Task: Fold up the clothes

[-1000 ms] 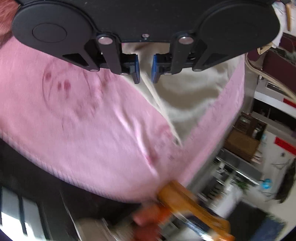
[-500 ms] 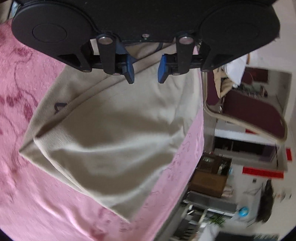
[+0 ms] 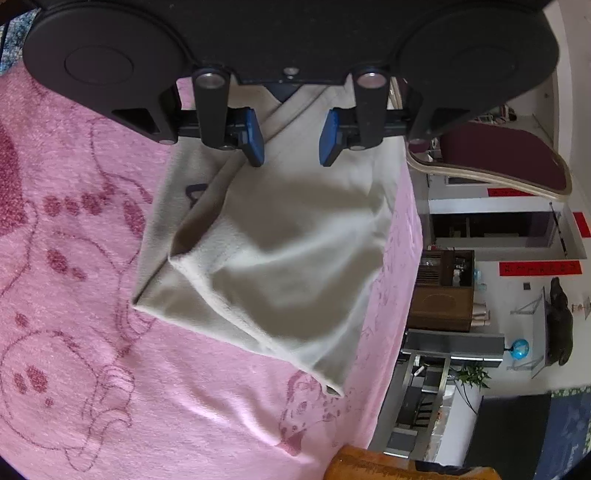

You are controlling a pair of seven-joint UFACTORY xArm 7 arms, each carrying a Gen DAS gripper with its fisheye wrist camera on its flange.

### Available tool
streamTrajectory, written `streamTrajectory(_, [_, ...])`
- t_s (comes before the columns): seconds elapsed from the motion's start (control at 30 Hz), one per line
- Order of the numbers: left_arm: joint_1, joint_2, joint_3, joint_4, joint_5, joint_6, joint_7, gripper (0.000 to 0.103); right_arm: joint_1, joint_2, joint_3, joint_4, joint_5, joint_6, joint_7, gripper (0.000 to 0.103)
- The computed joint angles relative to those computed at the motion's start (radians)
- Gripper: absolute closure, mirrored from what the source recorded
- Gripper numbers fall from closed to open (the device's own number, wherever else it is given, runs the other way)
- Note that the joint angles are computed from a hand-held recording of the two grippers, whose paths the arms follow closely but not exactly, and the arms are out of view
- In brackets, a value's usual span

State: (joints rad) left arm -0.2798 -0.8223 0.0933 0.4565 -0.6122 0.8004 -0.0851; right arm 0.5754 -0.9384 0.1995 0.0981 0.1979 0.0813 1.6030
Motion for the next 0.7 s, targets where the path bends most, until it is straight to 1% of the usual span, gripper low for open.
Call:
streamTrajectory(0.17, [0.008,0.001,0.005,-0.001,0.007,-0.006,-0.001,0.074,0.059,0.014,-0.066,0.006,0.01,0.012,-0.058,0.071])
streamTrajectory(0.2, [0.008,0.003,0.006,0.001,0.008,-0.007,0.0,0.074,0.059,0.006,-0.066,0.003,0.015,0.016,-0.062,0.071])
streamTrajectory(0.37, [0.008,-0.002,0.007,-0.002,0.007,-0.028,0.009,0.074,-0.043,-0.059,0.046,-0.018,0.011,0.045,0.021,0.071])
streamTrajectory(0.43, [0.006,-0.011,0.011,-0.007,0.003,-0.037,0.011,0.074,-0.091,-0.088,0.099,-0.025,-0.006,0.048,0.069,0.071])
streamTrajectory(0.5, [0.006,-0.018,0.012,-0.01,0.003,-0.042,0.012,0.074,-0.128,-0.11,0.136,-0.021,-0.033,0.069,0.103,0.071])
streamTrajectory(0.57, [0.007,-0.02,0.01,-0.012,0.009,-0.044,0.009,0.074,-0.133,-0.106,0.133,-0.009,-0.055,0.109,0.113,0.071])
streamTrajectory(0.63, [0.009,-0.019,0.007,-0.012,0.015,-0.048,0.003,0.074,-0.135,-0.099,0.13,-0.008,-0.066,0.11,0.127,0.071])
streamTrajectory(0.7, [0.011,-0.019,0.003,-0.013,0.021,-0.052,-0.004,0.075,-0.151,-0.1,0.142,-0.001,-0.085,0.123,0.137,0.071])
